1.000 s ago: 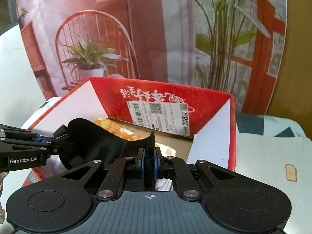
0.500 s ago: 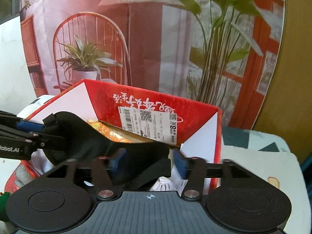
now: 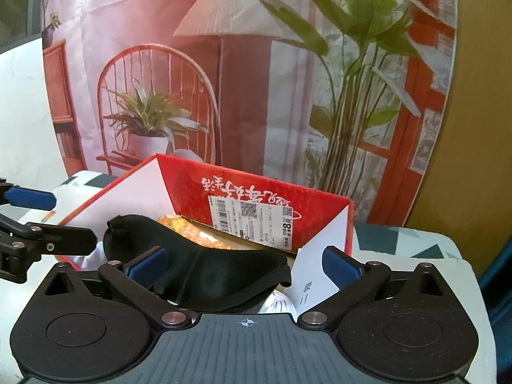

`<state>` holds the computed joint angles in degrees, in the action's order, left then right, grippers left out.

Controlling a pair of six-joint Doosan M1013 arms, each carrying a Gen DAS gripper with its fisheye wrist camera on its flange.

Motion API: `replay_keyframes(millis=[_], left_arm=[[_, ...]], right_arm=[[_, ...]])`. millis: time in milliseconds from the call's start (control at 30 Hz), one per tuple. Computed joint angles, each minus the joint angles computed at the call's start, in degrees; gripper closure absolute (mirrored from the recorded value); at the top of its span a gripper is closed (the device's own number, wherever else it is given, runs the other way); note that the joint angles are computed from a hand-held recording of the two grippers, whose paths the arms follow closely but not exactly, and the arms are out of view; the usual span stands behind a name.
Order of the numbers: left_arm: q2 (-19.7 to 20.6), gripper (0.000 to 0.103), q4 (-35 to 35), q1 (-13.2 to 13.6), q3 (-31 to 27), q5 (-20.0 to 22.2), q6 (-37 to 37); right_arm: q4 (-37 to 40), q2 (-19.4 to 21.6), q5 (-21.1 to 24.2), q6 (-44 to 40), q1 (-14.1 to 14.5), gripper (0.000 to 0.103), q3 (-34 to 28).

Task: Organize soft objects
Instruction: 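Move both open grippers back to the items beside the box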

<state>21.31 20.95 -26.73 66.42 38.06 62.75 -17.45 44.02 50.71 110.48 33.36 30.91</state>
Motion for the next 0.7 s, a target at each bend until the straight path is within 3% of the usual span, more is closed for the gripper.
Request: replay_keyframes(millis=[300, 700], left_arm=[[-3.38, 0.002, 5.99, -1.28, 4.35, -1.29, -5.61], [-10.31, 0.002, 12.94, -2.35, 16.64, -3.21, -17.86]], right_arm=[[-0.85, -3.8, -3.15, 3.28, 0.63, 0.001, 5.73], [0.37, -11.79, -14.39, 9.77, 1.91, 0.0, 21.88]])
